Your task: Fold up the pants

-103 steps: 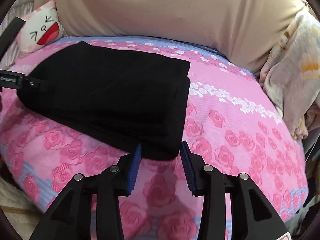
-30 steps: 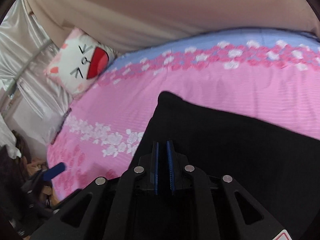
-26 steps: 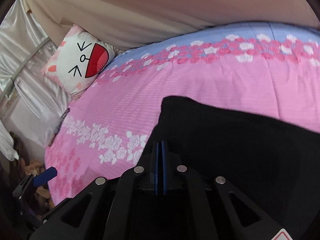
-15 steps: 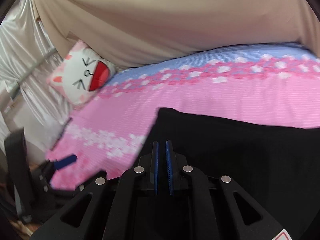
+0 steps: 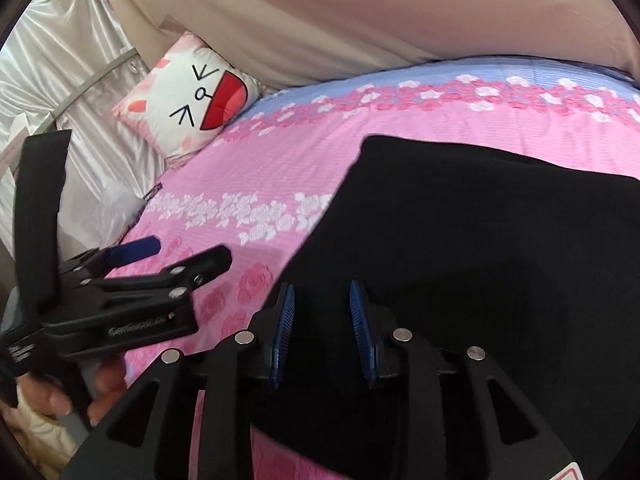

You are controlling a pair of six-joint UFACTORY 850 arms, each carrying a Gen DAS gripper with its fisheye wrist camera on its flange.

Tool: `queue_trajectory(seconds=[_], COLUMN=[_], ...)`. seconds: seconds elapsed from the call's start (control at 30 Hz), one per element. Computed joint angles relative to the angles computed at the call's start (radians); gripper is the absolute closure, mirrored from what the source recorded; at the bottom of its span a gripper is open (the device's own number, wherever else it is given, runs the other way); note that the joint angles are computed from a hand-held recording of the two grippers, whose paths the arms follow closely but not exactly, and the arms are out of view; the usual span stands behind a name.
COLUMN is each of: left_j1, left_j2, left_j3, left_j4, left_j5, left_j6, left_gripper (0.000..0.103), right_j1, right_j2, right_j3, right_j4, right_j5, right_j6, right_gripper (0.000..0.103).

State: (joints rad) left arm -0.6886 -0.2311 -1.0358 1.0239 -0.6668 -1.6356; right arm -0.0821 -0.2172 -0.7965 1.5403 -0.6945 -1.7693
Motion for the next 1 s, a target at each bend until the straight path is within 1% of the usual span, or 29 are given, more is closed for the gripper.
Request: queue_trajectory(seconds=[0.03, 0.07, 0.13, 0.17, 0.23, 0.27, 0.3, 0.37, 0.4, 0.47, 0.5, 0.57, 0.63, 0.7, 0.77, 0.8, 0.83, 0.87, 0.9, 0.93, 0.97, 1.0], left_j1=[0.001, 0.001, -0.003, -0.004, -0.010, -0.014, -0.018, -0.028, -0.032, -0.042, -0.049, -0.064, -0.081, -0.103, -0.122, -0.129, -0.135, -0.141, -0.144, -0.146, -0.147, -0.148], left_j2=[0.003, 0.005, 0.010, 0.012, 0.014, 0.014, 0.014, 0.013, 0.010, -0.007, -0.021, -0.041, -0.054, -0.073, -0.104, -0.117, -0.130, -0.148, -0.163, -0.180, -0.188, -0.193], left_j3=[0.002, 0.004, 0.006, 0.007, 0.007, 0.005, 0.004, -0.001, -0.006, -0.026, -0.041, -0.064, -0.083, -0.108, -0.144, -0.160, -0.175, -0.194, -0.211, -0.230, -0.238, -0.244], left_j4=[0.001, 0.002, 0.010, 0.011, 0.011, 0.006, 0.004, 0.011, 0.013, 0.015, 0.008, 0.001, 0.008, 0.025, 0.023, 0.022, 0.019, 0.015, 0.004, -0.015, -0.025, -0.034], left_j5=[-0.004, -0.010, -0.020, -0.023, -0.029, -0.035, -0.038, -0.039, -0.037, -0.030, -0.033, -0.024, -0.006, 0.009, 0.003, -0.001, -0.006, -0.016, -0.026, -0.035, -0.040, -0.047], left_j6=[-0.001, -0.001, -0.008, -0.007, -0.003, 0.003, 0.008, 0.006, 0.008, 0.026, 0.042, 0.067, 0.078, 0.092, 0.120, 0.131, 0.141, 0.152, 0.166, 0.190, 0.199, 0.206], left_gripper=[0.005, 0.005, 0.005, 0.005, 0.005, 0.005, 0.005, 0.005, 0.005, 0.005, 0.005, 0.005, 0.005, 0.005, 0.005, 0.005, 0.005, 0.005, 0.005, 0.005, 0.005, 0.005], right_j1=[0.004, 0.012, 0.020, 0.011, -0.030, -0.050, -0.062, -0.101, -0.131, -0.185, -0.227, -0.289, -0.334, -0.342, -0.346, -0.329, -0.311, -0.305, -0.308, -0.318, -0.341, -0.362], right_j2=[-0.017, -0.022, -0.006, 0.006, 0.035, 0.059, 0.078, 0.128, 0.147, 0.160, 0.161, 0.143, 0.121, 0.104, 0.064, 0.041, -0.001, -0.037, -0.049, -0.044, -0.037, -0.024], right_j3=[-0.019, -0.030, -0.024, -0.017, 0.001, 0.017, 0.028, 0.057, 0.067, 0.068, 0.062, 0.035, 0.005, -0.019, -0.054, -0.074, -0.107, -0.125, -0.126, -0.123, -0.123, -0.114], right_j4=[-0.026, -0.052, -0.056, -0.052, -0.040, -0.023, -0.010, 0.027, 0.045, 0.055, 0.067, 0.065, 0.089, 0.090, 0.056, 0.035, -0.019, -0.034, -0.008, -0.005, -0.035, -0.030], right_j5=[-0.012, 0.000, 0.020, 0.004, -0.057, -0.056, -0.042, 0.016, 0.044, 0.059, 0.064, 0.045, 0.045, 0.067, 0.045, 0.083, 0.163, 0.212, 0.218, 0.183, 0.122, 0.079], right_j6=[0.032, 0.058, 0.051, 0.055, 0.058, 0.042, 0.026, -0.025, -0.042, -0.041, -0.028, 0.010, 0.001, -0.010, 0.003, 0.025, 0.062, 0.067, 0.064, 0.082, 0.124, 0.133], right_gripper=[0.074, 0.075, 0.077, 0.077, 0.077, 0.077, 0.077, 0.076, 0.076, 0.076, 0.075, 0.075, 0.072, 0.072, 0.072, 0.074, 0.076, 0.082, 0.085, 0.084, 0.080, 0.079])
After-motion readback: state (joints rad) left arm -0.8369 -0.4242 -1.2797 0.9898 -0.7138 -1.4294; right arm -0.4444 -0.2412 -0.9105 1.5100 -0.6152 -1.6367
